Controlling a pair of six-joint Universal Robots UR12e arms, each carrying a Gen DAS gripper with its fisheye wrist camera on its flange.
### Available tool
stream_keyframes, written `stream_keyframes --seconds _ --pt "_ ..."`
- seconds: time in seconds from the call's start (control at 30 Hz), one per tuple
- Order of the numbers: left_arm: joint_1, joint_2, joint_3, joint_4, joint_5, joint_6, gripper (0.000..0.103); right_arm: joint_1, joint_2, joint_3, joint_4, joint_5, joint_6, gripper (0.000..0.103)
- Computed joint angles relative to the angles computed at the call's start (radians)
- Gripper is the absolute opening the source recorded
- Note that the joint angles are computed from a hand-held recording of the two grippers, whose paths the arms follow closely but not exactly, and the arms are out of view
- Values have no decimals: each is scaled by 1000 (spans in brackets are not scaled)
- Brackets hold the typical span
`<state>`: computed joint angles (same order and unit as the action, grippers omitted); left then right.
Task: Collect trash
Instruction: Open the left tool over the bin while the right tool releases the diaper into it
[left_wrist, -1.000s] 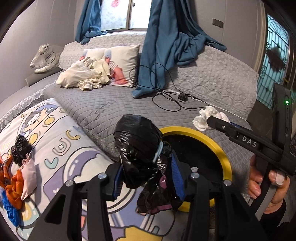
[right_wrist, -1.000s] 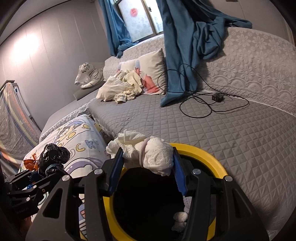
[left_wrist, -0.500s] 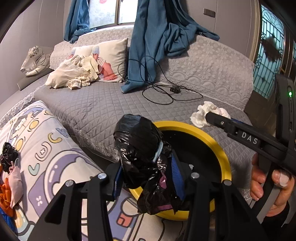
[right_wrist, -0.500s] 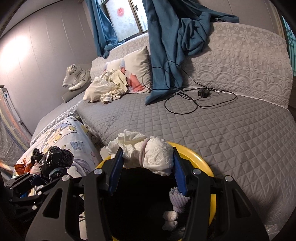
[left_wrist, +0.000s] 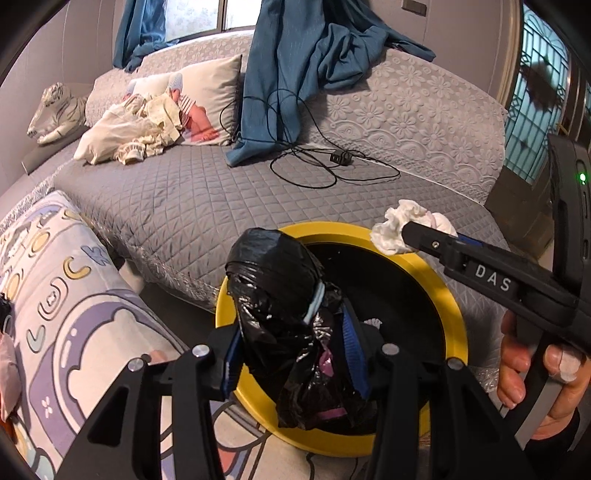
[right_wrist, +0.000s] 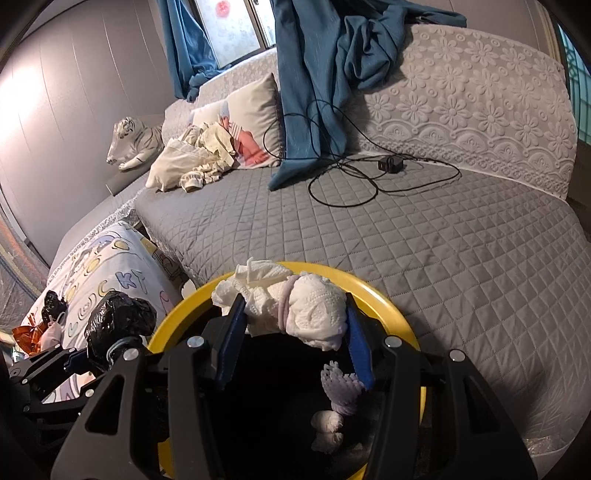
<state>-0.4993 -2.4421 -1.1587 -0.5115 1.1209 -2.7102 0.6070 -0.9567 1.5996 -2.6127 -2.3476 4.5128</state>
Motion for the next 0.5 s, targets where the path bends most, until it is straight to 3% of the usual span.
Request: stream_keyframes --seconds 0.27,0.43,0.5 --pt "3 -22 35 -40 -13 -26 45 -15 4 4 30 45 27 49" --pt "4 -23 37 -44 -24 -31 54 -16 2 12 17 45 38 54" --pt "6 -21 33 -39 -29 -38 61 -17 1 15 10 45 40 57"
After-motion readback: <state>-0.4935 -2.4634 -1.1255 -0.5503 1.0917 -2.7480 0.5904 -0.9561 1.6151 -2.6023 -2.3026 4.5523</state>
